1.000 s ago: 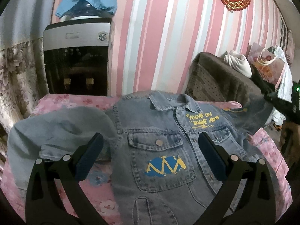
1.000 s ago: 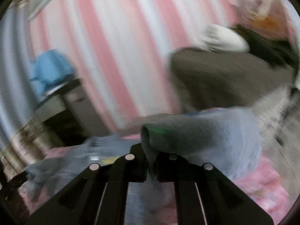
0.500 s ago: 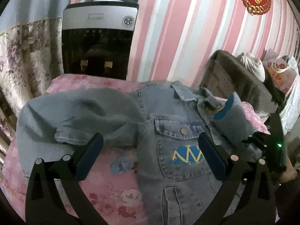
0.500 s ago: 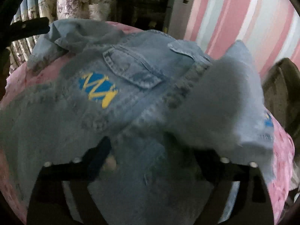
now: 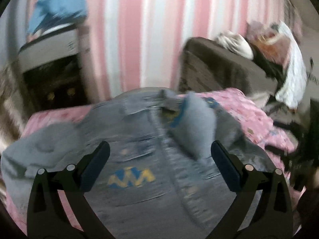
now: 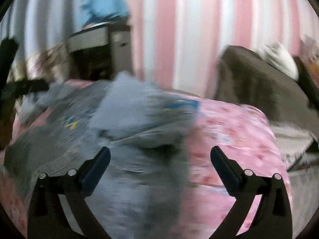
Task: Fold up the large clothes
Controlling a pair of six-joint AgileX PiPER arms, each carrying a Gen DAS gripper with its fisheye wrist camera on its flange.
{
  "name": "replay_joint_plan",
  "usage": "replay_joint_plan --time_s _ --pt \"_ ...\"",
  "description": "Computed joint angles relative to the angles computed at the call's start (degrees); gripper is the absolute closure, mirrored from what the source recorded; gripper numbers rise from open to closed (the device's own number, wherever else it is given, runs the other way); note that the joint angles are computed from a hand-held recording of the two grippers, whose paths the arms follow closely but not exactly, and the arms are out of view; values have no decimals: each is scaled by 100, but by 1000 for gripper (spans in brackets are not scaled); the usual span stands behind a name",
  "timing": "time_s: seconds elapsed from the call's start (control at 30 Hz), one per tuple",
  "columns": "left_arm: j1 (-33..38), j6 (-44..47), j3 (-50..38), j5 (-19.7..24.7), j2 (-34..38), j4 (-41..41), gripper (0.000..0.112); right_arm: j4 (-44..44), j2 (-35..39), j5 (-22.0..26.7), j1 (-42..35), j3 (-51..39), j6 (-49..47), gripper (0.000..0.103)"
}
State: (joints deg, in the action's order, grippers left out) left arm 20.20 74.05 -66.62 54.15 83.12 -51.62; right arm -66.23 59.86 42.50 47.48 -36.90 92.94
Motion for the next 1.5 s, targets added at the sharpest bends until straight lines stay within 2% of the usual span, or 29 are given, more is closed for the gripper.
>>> replay_joint_plan --time_s 0.1,0.17,0.23,0.33,0.4,0.53,0.6,0.7,0.73,0.77,0.8,0.83,0.87,0.9,0.97,1.03,1.1,1.13,1.2,1.23,1.27,1.4,1.5 --pt "-947 -576 241 -610 -208 505 12 280 -774 -282 -657 415 -347 3" --pt "-1842 -1262 340 -1234 -333 1167 12 214 -918 -467 -927 608 -239 3" --pt "-2837 -2407 318 -1889 -352 2216 12 259 -1243 -626 -1216 892 -176 3" --pt "-3929 -4126 39 -2498 68 3899 12 581 -1745 -950 -1768 1227 -415 3" --pt "-4343 -5272 -286 -2593 542 5031 12 927 -2070 -1094 -2107 1411 -744 3" --pt "-4812 -7526 -1015 -2296 1677 7215 12 1203 -2456 -882 -2105 1595 -934 3" --pt "-4886 -8090 -1225 -2130 2024 7838 12 1374 -2639 -712 -2064 1606 -1122 3" --pt "-4698 -7988 -1424 -2062 2303 7674 12 1504 -2720 -595 -2083 1604 -1245 3" --pt "-4564 -7761 -1401 -2159 2336 7449 14 1678 -2651 -731 -2271 1556 -1427 3" --pt "-4488 -7613 -1382 -2224 2340 7326 29 1693 -2650 -713 -2262 1535 -1422 3" --pt "-4348 -7237 -1368 -2274 2331 6973 50 1514 -2556 -647 -2111 1471 -1188 3" --pt "-4137 -6673 -1293 -2352 2253 6400 59 1406 -2469 -645 -2034 1427 -1060 3" --pt "-4016 -6184 -1355 -2331 2252 5827 74 1317 -2332 -680 -1966 1362 -969 3" --pt "-3840 -5706 -1327 -2279 2154 5254 82 1131 -2107 -682 -1816 1243 -770 3" --pt "-3372 -4600 -1151 -2224 1798 4108 86 997 -1697 -841 -1736 1011 -684 3" --pt "-2779 -3454 -1004 -2038 1497 2967 86 705 -1232 -884 -1533 728 -437 3" --pt "-2125 -2487 -1043 -1606 1368 1992 77 660 -748 -1215 -1553 389 -448 3" --pt "-1708 -2136 -1058 -1391 1308 1693 69 682 -549 -1316 -1547 235 -485 3" --pt "-1098 -1603 -1020 -1232 1269 1257 32 816 -113 -1453 -1508 -122 -633 3" --pt "-703 -1252 -876 -1361 1235 930 24 779 155 -1419 -1413 -329 -610 3" --pt "-436 -1065 -876 -1302 1297 768 15 825 446 -1459 -1373 -556 -738 3" --pt "341 -1314 -1608 -422 2057 902 15 1542 1670 -1231 -1460 -1679 -1916 3" --pt "630 -1695 -2210 223 2423 669 15 1917 2345 -771 -1637 -2422 -2525 3"
